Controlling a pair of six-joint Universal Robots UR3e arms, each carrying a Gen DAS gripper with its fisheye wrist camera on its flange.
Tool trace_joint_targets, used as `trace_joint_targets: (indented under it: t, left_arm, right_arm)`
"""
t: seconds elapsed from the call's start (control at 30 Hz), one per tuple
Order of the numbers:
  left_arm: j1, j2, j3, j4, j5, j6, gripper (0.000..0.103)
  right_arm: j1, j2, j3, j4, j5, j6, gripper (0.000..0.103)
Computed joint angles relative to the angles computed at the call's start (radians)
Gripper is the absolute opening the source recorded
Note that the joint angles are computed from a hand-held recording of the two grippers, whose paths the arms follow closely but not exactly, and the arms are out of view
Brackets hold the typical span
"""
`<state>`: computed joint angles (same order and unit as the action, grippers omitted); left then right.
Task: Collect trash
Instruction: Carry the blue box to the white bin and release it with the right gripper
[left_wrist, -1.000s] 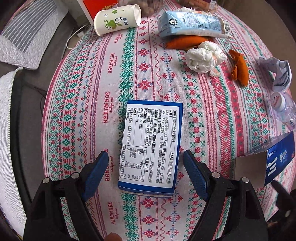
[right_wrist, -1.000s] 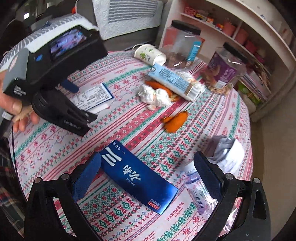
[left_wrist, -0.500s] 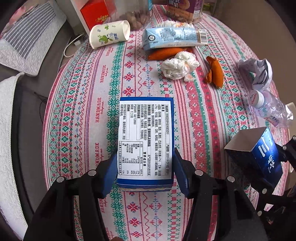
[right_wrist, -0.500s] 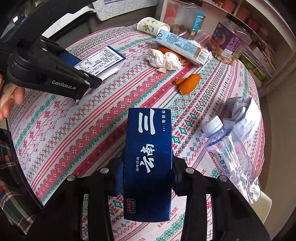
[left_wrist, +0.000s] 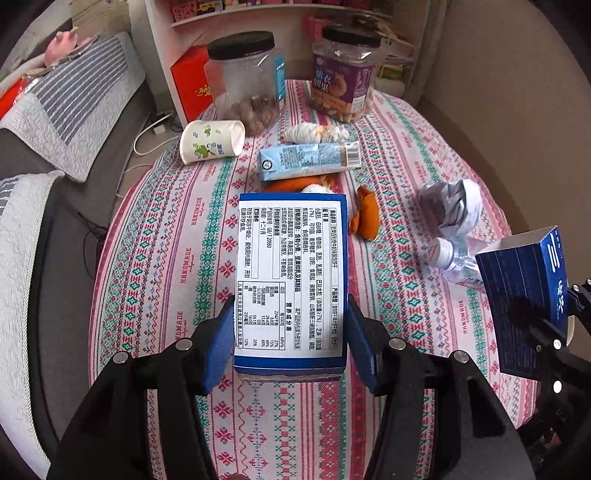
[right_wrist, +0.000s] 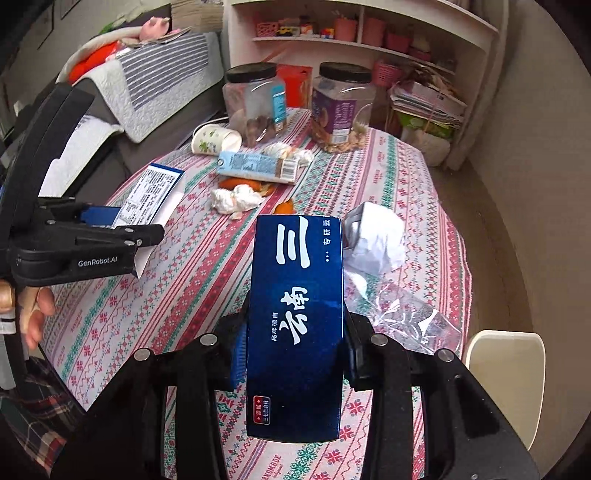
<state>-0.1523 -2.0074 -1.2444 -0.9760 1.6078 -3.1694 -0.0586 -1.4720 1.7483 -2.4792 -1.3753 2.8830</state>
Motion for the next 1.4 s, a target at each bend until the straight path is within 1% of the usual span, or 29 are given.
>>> trace_joint_targets:
  t: [0.2, 0.47, 0.6, 0.8, 1.1, 1.17, 1.2, 1.23, 1.27, 1.33, 1.4]
  left_arm:
    - [-0.051, 0.001, 0.015, 0.065, 0.001, -0.037, 0.055]
    - [-0.117, -0.027, 0.061, 0.128, 0.001, -0.096, 0.055]
    - [-0.16, -0.057, 0.093, 0.158, 0.006, -0.103, 0.055]
    - [-0.22, -0.122, 0.167, 0.168, 0.019, -0.117, 0.055]
    - [-0.312, -0.251, 0.339, 0.154, 0.017, -0.163, 0.055]
    - [-0.334, -0.289, 0.397, 0.136, 0.011, -0.17, 0.055]
    - [-0.346, -0.309, 0.43, 0.122, 0.01, -0.174, 0.055]
    - [-0.357, -0.333, 0.468, 0.107, 0.011, -0.178, 0.055]
    - [-0.369, -0.359, 0.509, 0.092, 0.012, -0.182, 0.055]
    - [-0.39, -0.415, 0.601, 0.051, 0.009, -0.189, 0.055]
    - [-0.412, -0.481, 0.716, -0.006, 0.007, -0.195, 0.055]
  right_arm:
    - [-0.062, -0.039, 0.039, -0.053, 0.012, 0.03, 0.037]
    - [-0.157, -0.091, 0.097, -0.124, -0.021, 0.09, 0.037]
    - [-0.223, -0.132, 0.14, -0.157, -0.036, 0.102, 0.037]
    - [-0.354, -0.188, 0.201, -0.183, -0.059, 0.131, 0.038]
    - [-0.567, -0.267, 0.258, -0.154, -0.033, 0.129, 0.039]
    - [-0.603, -0.288, 0.278, -0.165, -0.048, 0.136, 0.044]
    - [-0.624, -0.299, 0.288, -0.175, -0.048, 0.139, 0.053]
    - [-0.644, -0.309, 0.301, -0.19, -0.047, 0.14, 0.06]
    - [-0.664, -0.317, 0.308, -0.2, -0.049, 0.142, 0.063]
    - [-0.711, -0.337, 0.324, -0.217, -0.042, 0.14, 0.075]
    - [-0.755, -0.354, 0.339, -0.237, -0.037, 0.147, 0.083]
